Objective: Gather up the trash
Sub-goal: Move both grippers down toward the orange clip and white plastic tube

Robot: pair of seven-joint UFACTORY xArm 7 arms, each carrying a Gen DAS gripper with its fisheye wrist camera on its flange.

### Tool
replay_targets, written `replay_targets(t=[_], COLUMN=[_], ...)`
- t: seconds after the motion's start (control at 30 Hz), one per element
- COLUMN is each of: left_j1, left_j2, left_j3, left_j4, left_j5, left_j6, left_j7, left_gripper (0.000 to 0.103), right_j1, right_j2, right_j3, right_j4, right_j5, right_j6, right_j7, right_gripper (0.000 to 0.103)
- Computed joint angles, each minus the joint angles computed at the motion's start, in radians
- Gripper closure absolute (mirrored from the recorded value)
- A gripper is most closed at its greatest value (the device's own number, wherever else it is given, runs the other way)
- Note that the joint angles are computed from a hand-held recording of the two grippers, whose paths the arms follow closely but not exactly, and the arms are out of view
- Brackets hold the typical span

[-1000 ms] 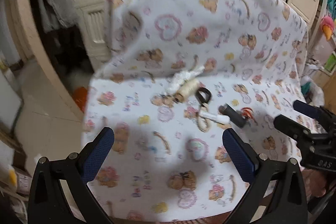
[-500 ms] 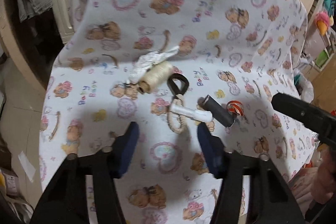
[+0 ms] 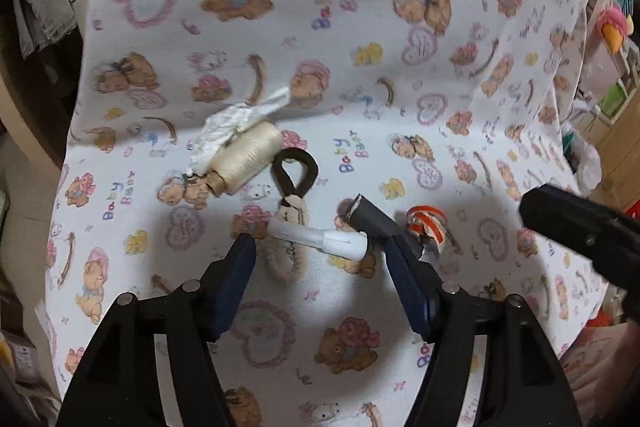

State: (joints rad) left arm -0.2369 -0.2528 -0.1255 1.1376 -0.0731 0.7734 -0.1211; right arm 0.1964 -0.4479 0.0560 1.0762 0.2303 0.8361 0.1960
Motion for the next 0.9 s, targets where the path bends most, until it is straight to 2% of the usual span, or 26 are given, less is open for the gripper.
replay_targets(t=[0.03, 0.1, 0.17, 0.37, 0.53, 0.67, 0.77, 0.9], left_j1=[0.004, 0.008, 0.004, -0.005, 0.007, 0.031, 0.017, 0.033], left_j2=[0.002, 0.007, 0.007, -0.039, -0.102, -0.157, -0.148, -0.153], left_j3=[-0.007, -0.016, -0.011, 0.041, 0.052, 0.031, 0.076, 0.073], left_j4=[0.000, 0.002, 0.000, -0.014, -0.016, -0.061, -0.044, -0.059], left_j5=[0.022, 0.053, 0.042, -0.091, -0.090, -0.002, -0.079, -0.081], left_j6=[-0.003, -0.010, -0.017, 0.012, 0.106, 0.080, 0.145, 0.185], left_j7=[-0.007, -0.024, -0.029, 0.024, 0.068, 0.135, 0.186, 0.211], left_gripper=[0.038, 0.053, 0.053, 0.054, 0.054, 0.053, 0.053, 0.053], right_j1=[-0.003, -0.007, -0.005, -0.001, 0.005, 0.033, 0.038, 0.037], right_j2=[-0.002, -0.009, -0.013, -0.017, -0.020, -0.008, -0.002, 0.012], right_j3=[0.003, 0.009, 0.010, 0.005, -0.005, -0.017, 0.006, 0.027], right_j4=[-0.001, -0.005, -0.007, -0.019, -0.028, -0.021, -0.023, -0.022], right_j5=[-0.009, -0.032, -0.041, -0.038, -0.015, 0.018, 0.007, -0.013], right_j6=[-0.001, -0.003, -0.002, 0.005, 0.004, 0.027, 0.021, 0.018], right_j7=[-0.001, -0.008, -0.017, -0.033, -0.047, -0.101, -0.120, -0.113], right_gripper=[0.065, 0.065, 0.065, 0.069, 0.073, 0.073, 0.074, 0.078])
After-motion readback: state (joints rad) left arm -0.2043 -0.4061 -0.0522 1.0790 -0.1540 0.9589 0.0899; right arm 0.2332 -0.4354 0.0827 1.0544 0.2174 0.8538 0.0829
